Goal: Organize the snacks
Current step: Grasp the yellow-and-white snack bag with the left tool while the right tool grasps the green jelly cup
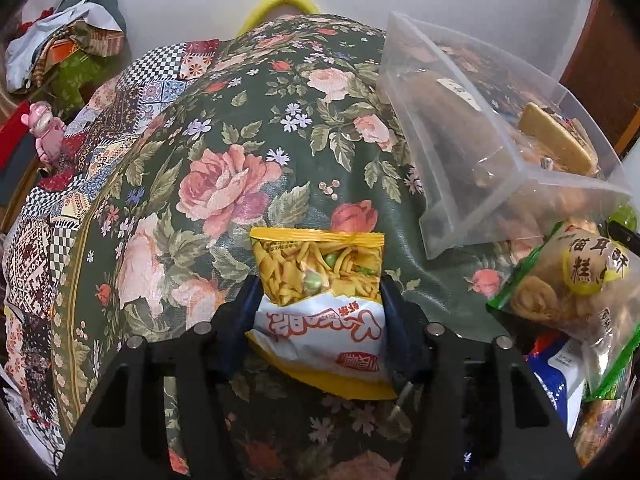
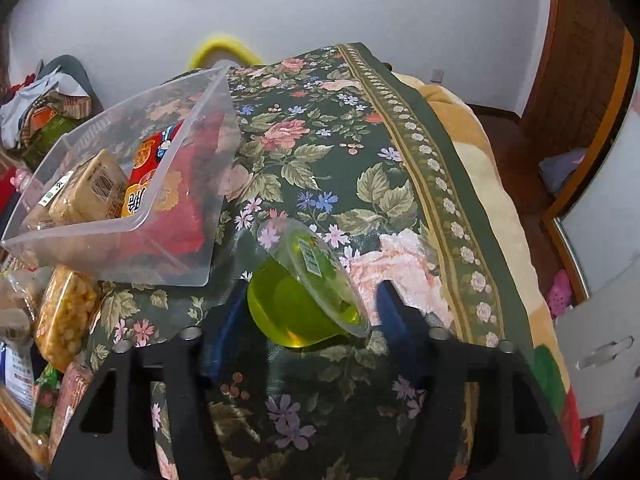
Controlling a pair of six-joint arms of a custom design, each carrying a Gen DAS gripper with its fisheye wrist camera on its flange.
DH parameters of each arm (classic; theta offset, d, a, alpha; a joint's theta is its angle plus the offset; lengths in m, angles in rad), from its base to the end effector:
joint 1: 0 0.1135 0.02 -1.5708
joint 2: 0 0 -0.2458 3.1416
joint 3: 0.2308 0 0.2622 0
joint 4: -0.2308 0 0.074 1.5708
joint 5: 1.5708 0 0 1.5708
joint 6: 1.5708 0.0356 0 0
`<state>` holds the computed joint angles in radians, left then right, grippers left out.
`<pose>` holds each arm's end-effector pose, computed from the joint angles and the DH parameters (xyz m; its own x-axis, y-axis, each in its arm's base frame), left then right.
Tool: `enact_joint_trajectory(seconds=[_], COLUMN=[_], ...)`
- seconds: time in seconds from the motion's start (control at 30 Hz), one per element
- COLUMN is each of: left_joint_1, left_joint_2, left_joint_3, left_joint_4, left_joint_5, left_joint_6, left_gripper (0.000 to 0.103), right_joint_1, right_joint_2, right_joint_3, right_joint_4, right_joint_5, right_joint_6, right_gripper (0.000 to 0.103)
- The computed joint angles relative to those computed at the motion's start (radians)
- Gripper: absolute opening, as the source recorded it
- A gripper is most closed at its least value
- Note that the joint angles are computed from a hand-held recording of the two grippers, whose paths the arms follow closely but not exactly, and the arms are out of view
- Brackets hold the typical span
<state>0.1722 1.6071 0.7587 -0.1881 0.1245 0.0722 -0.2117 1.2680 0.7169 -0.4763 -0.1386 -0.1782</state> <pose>0.2947 0.0468 0.1132 -0.8535 -0.0758 -0.5156 -0.0463 0.9965 -0.0699 0.2475 -0.0482 0.1720 -0.8481 0.0027 -0.5298 -0.0122 0.9996 0.0247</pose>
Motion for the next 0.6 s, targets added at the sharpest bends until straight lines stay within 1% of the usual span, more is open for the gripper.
enact_joint_trajectory(seconds=[0.1, 0.13, 0.23, 0.27, 0.5, 0.6], left_joint_1=[-0.008, -0.009, 0.002, 0.003, 0.020, 0.026], left_joint_2=[-0.013, -0.019, -0.038, -0.046, -0.127, -0.172], left_joint_3=[-0.009, -0.013, -0.020, -0.023, -0.037, -0.035], left_joint_4=[0.000, -0.003, -0.023, -0.028, -0.078, -0.110], left_joint_5=[-0.021, -0.022, -0.007, -0.004, 0.006, 0.014], left_joint_6=[-0.013, -0.016, -0.015, -0.016, -0.013, -0.013], left_gripper=[0.052, 0.052, 0.050, 0.050, 0.049, 0.049], right_joint_1=[0.005, 0.006, 0.013, 0.007, -0.016, -0.027], right_joint_2=[-0.013, -0.019, -0.035, -0.034, -0.071, -0.096], right_joint_3=[-0.012, -0.017, -0.017, -0.011, 0.007, 0.012], right_joint_4=[0.008, 0.011, -0.002, -0.014, -0.075, -0.101], right_joint_5=[0.006, 0.005, 0.010, -0.004, -0.040, -0.053], right_joint_6=[-0.008, -0.010, -0.011, -0.011, -0.022, -0.029], right_gripper=[0.052, 0.048, 0.046, 0.046, 0.041, 0.041])
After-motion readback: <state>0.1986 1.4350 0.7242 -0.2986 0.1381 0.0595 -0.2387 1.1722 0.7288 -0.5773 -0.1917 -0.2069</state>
